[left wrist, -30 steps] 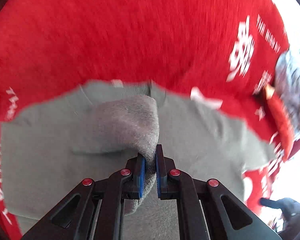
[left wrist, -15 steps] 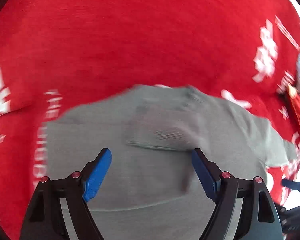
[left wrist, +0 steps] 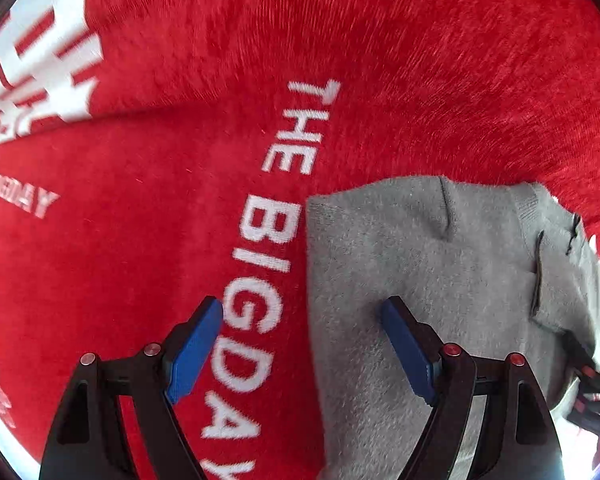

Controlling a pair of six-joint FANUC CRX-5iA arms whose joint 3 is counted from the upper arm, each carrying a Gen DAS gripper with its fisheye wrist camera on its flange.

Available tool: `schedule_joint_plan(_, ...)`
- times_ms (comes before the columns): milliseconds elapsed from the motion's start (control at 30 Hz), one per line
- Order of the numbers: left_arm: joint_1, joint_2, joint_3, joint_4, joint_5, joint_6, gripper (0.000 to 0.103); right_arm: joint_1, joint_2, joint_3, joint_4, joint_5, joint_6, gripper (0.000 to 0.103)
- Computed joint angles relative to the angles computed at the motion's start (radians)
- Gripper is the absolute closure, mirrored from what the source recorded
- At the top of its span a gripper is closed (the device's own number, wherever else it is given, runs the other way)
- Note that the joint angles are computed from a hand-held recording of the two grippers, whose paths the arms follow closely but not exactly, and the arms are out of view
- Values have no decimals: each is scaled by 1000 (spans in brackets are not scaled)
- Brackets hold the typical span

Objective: Fold small clothes

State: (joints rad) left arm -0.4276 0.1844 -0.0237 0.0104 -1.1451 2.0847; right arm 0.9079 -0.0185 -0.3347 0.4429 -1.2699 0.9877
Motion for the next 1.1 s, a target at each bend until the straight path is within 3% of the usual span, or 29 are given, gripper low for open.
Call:
schedule_joint_plan(33, 5, -5, -10, 11, 16, 11, 20, -14, 16, 7, -23, -5, 34, 27)
schedule_joint_plan(67, 10, -9, -19, 24, 28, 16, 27, -37, 13, 22, -70, 13, 64, 54)
schedule_joint_plan(100, 20, -21, -44, 62, 57, -3, 42, -69, -7, 37, -135, 42, 80, 67)
schedule_joint_plan(133, 24, -28, -54, 76, 72, -17, 46, -89, -30, 35, -153, 63, 53, 88)
schedule_joint_plan(200, 10, -29, -45, 74, 75, -50, 63, -162, -126, 12, -257, 169, 10, 88)
schedule_joint_plan(300, -13, -24, -14, 34, 41, -37, 61, -286, -279, -66, -387, 280, -132, 88)
schedule_joint_plan(333, -20, -18, 0, 20, 26, -18, 57, -345, -326, -94, -458, 301, -169, 88)
schedule_joint_plan(400, -42, -1, 49, -45, -39, 60, 28, -460, -385, -129, -598, 297, -223, 83)
schedule_joint_plan(433, -42, -2, 53, -55, -51, 77, 24, -516, -411, -149, -659, 285, -246, 71)
schedule_joint_plan(467, -34, -11, 40, -47, -49, 84, 24, -547, -428, -164, -683, 278, -264, 47)
schedule_joint_plan(533, -3, -33, -12, 14, -16, 63, 23, -573, -497, -211, -703, 283, -315, 24)
schedule_joint_plan(633, 20, -49, -51, 64, 10, 28, 24, -619, -516, -219, -754, 291, -307, 24)
schedule_joint_plan(667, 21, -52, -59, 70, 17, 16, 30, -621, -514, -224, -760, 303, -318, 24)
schedule_joint_plan(700, 21, -62, -72, 82, 40, -6, 50, -626, -499, -221, -764, 312, -328, 24)
schedule_joint_plan(733, 27, -62, -79, 96, 64, -33, 64, -616, -473, -209, -745, 313, -357, 24)
schedule_joint_plan(767, 24, -67, -81, 113, 72, -53, 89, -602, -443, -194, -718, 299, -380, 34)
schedule_joint_plan(800, 14, -60, -59, 98, 57, -49, 91, -594, -418, -165, -713, 279, -367, 48)
schedule_joint_plan(833, 7, -58, -44, 84, 51, -48, 91, -592, -384, -134, -725, 270, -337, 97)
schedule_joint_plan(967, 43, -103, -94, 116, 80, -90, 94, -576, -398, -111, -733, 323, -208, 95)
schedule_joint_plan(1100, 117, -144, -185, 201, 125, -179, 94, -564, -406, -156, -654, 264, -314, 95)
